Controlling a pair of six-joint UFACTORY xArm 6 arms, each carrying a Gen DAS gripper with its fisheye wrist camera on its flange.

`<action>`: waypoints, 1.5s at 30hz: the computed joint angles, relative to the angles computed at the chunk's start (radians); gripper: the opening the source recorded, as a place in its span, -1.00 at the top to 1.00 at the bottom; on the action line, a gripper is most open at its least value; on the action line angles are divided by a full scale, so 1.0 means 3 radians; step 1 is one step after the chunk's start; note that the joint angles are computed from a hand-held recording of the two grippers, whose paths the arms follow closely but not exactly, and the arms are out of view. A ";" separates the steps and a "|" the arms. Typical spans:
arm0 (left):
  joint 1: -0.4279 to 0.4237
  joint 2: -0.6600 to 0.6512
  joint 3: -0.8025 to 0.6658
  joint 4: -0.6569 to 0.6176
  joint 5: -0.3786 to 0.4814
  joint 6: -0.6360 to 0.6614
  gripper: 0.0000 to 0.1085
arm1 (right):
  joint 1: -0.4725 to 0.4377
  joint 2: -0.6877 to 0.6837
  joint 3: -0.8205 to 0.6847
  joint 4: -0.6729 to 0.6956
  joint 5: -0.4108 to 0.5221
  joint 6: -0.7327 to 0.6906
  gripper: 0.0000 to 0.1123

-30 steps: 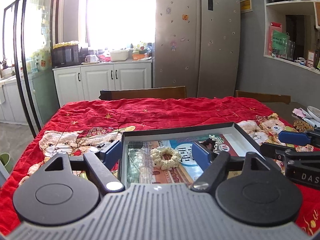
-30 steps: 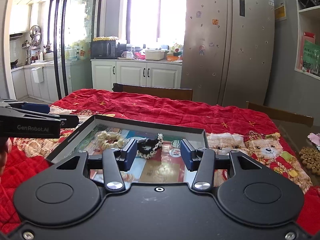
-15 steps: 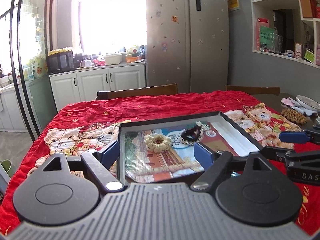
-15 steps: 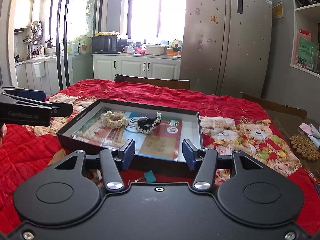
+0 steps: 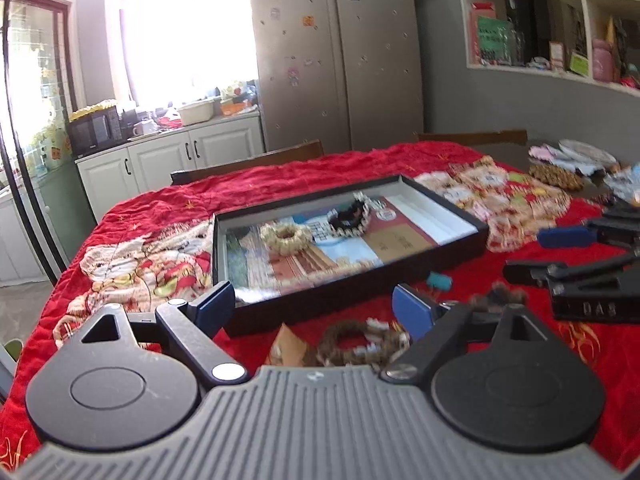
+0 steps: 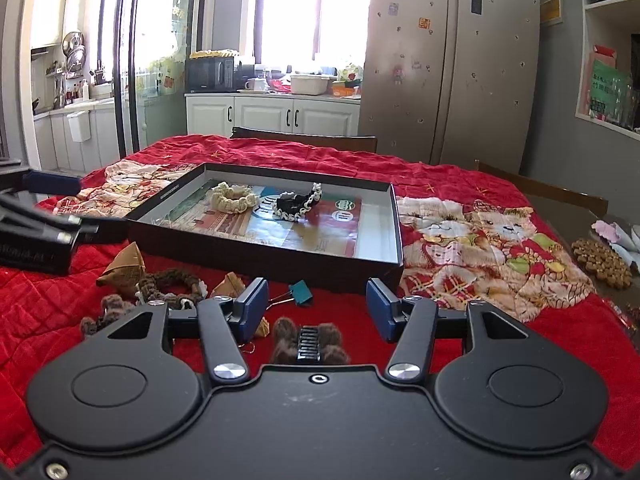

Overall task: Organize objects
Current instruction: 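Withdraw both open tools from the tray toward the brown fuzzy hair clips, then grasp a brown fuzzy hair clip with the left gripper while the right gripper grasps another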

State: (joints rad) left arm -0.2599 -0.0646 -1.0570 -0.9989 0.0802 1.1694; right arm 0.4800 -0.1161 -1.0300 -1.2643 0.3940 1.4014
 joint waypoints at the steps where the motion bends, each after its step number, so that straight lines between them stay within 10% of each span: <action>1: -0.0001 -0.0026 0.0046 -0.0005 0.0007 0.0038 -0.69 | 0.0003 -0.0001 0.0011 -0.0022 0.0003 0.0019 0.06; 21: -0.0017 -0.0282 0.0390 -0.1041 0.0201 0.1149 -0.70 | 0.0001 0.0088 0.0212 -0.0341 -0.0100 0.0593 0.06; 45: 0.0061 -0.0060 0.0405 -0.0444 0.0322 0.0507 -0.45 | -0.0086 0.0374 0.0042 0.0225 -0.0192 0.0190 0.06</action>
State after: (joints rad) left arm -0.2415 -0.0825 -0.9354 -1.1322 0.1766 1.3213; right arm 0.4542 -0.0039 -1.0174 -1.1967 0.3365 1.4583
